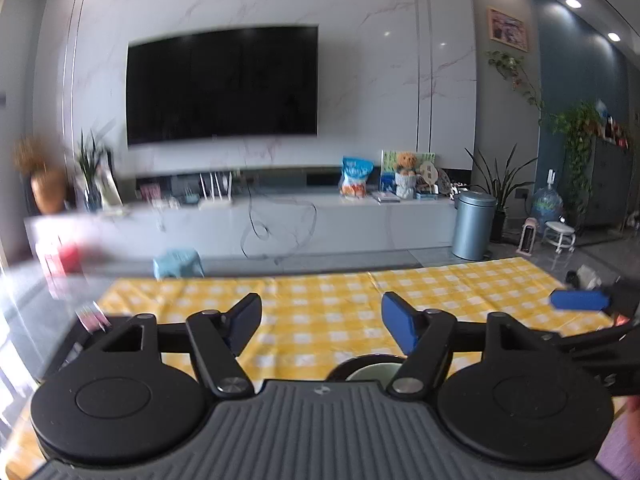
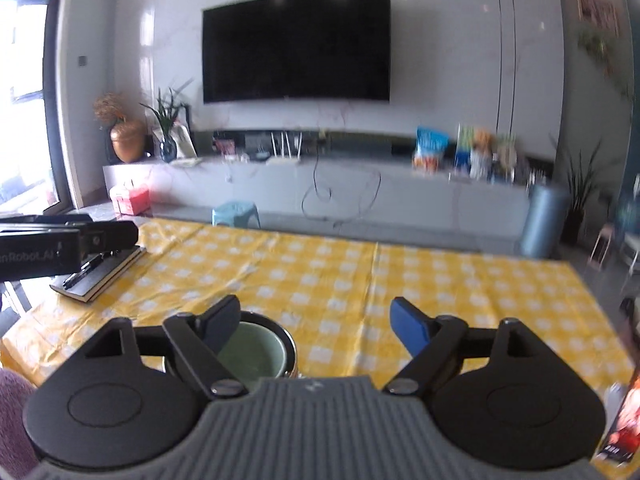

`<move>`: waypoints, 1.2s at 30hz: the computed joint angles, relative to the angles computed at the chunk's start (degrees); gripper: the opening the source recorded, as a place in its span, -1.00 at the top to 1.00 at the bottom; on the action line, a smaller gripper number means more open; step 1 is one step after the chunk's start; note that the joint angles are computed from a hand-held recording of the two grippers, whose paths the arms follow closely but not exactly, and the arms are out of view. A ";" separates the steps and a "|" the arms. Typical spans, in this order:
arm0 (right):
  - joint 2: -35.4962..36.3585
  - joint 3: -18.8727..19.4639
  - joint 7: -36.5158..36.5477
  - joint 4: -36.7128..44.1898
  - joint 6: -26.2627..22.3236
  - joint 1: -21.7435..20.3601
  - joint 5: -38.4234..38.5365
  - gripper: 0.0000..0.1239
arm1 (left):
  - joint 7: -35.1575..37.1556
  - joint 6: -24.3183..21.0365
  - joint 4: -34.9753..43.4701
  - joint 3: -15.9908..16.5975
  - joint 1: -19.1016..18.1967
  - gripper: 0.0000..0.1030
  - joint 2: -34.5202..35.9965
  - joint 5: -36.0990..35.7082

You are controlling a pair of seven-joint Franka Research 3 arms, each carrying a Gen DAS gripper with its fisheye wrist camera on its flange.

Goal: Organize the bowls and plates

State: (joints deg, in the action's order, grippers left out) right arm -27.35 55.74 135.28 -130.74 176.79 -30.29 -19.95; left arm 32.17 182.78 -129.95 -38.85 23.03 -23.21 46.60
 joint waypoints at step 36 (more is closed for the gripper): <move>6.16 -15.24 8.30 -8.88 -13.21 27.29 -3.74 -0.41 | 11.17 -29.90 -9.18 21.12 -35.44 -0.80 1.52 -14.47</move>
State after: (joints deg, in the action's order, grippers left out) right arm -21.18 40.50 143.58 -139.62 163.58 -3.00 -23.69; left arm 43.34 152.88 -139.13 -17.73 -12.41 -21.69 32.13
